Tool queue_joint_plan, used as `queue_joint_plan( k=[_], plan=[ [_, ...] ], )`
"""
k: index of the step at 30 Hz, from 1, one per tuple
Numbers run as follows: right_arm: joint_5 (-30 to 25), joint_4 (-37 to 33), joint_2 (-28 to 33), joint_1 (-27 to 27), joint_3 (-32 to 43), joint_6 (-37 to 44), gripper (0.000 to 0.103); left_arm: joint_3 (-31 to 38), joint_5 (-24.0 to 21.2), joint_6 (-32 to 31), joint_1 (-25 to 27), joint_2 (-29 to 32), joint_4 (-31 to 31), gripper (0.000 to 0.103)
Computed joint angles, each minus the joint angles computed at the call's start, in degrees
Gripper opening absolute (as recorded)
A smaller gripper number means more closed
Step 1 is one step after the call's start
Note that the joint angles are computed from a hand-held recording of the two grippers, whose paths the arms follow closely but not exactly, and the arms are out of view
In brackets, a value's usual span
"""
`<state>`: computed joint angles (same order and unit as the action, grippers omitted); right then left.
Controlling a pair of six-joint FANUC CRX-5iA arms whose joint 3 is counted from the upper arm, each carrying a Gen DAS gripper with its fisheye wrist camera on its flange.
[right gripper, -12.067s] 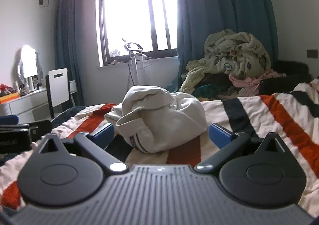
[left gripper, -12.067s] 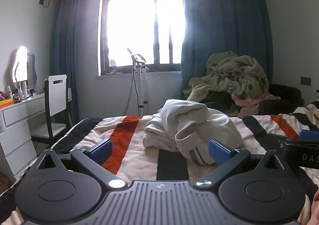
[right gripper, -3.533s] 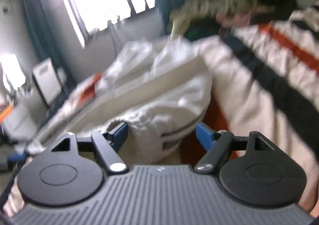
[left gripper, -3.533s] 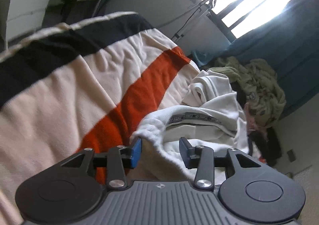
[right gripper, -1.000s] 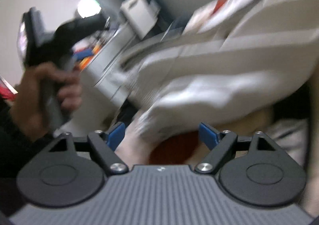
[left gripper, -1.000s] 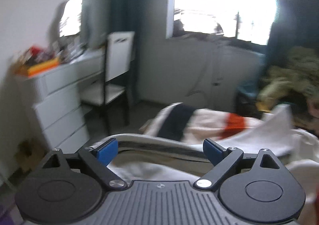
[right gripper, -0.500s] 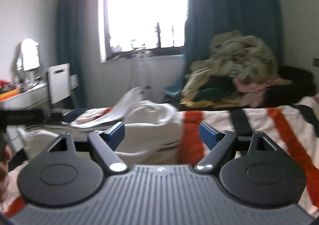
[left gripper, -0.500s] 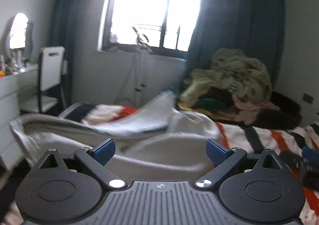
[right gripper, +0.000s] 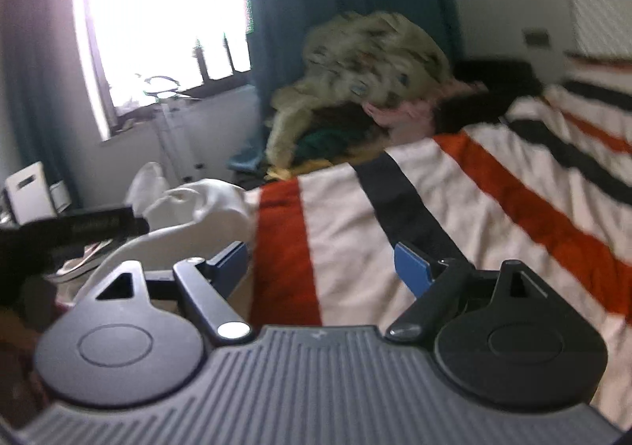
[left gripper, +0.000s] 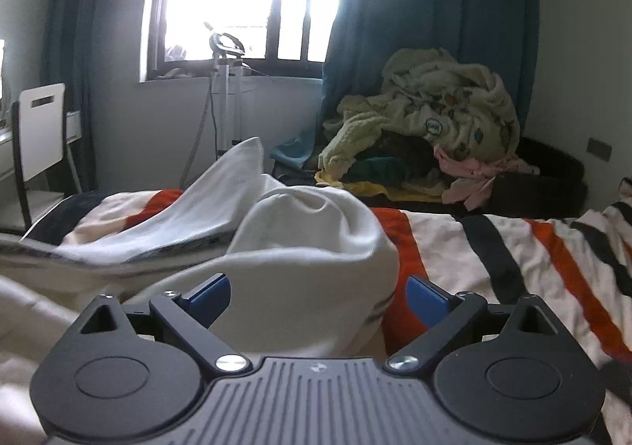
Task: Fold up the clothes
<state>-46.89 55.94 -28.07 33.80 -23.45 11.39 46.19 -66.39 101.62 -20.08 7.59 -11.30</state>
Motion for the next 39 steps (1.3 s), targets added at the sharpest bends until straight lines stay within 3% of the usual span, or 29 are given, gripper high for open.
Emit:
queue_joint_plan(
  k=[4, 7, 10, 12, 14, 15, 16, 17, 21, 26, 29, 35, 39],
  plan=[
    [0.5, 1.0, 0.1, -1.6, -1.3, -2.0, 0.083, 11.4, -1.2, -0.9, -2.0, 9.2, -4.8, 0.097],
    [1.7, 1.7, 0.7, -2.9, -2.3, -2.8, 0.083, 16.3, -1.2, -2.1, -1.6, 13.8, -2.9, 0.094],
    [2.7, 0.4, 1.0, -4.2, -2.6, -3.1, 0.083, 16.6, 0.4, -4.8, -0.8, 15.5, 0.3, 0.091],
    [2.6, 1.3, 1.1, -4.9, -3.0, -4.9, 0.083, 15.0, 2.1, -5.5, -0.5, 15.6, 1.1, 0.082],
    [2.6, 2.5, 1.4, -5.3, -3.4, -6.4, 0.083, 15.4, 1.3, -4.6, -0.1, 16.7, 1.8, 0.052],
    [2.5, 2.7, 1.7, -5.2, -3.4, -6.6, 0.083, 15.1, 1.0, -4.4, 0.4, 16.8, 2.9, 0.042],
    [2.3, 2.6, 1.9, -5.1, -3.4, -6.3, 0.083, 14.5, 0.7, -4.2, 1.0, 16.8, 4.0, 0.018],
    [2.1, 2.5, 2.2, -4.8, -3.3, -5.9, 0.083, 14.0, 0.4, -4.0, 1.5, 16.8, 5.1, 0.004],
    [0.9, 2.4, 2.7, -4.2, -2.9, -5.3, 0.083, 4.5, 8.1, -7.7, 2.3, 11.6, 7.7, 0.003],
    [-0.1, 3.4, 2.1, -3.2, -3.2, -5.0, 0.083, -7.8, 15.6, -15.0, 4.3, 3.2, 16.4, 0.002],
    [-0.5, 4.3, 1.4, -2.3, -3.5, -4.8, 0.083, -15.3, 17.8, -16.9, 5.8, -2.4, 21.3, 0.002],
    [-0.7, 5.5, -0.4, -0.6, -3.9, -4.7, 0.083, -27.4, 20.2, -16.1, 7.4, -13.5, 22.6, 0.002],
    [0.0, 4.9, -1.2, 0.5, -3.8, -3.1, 0.083, -35.9, 20.4, -17.4, 9.7, -20.9, 26.9, 0.002]
  ],
)
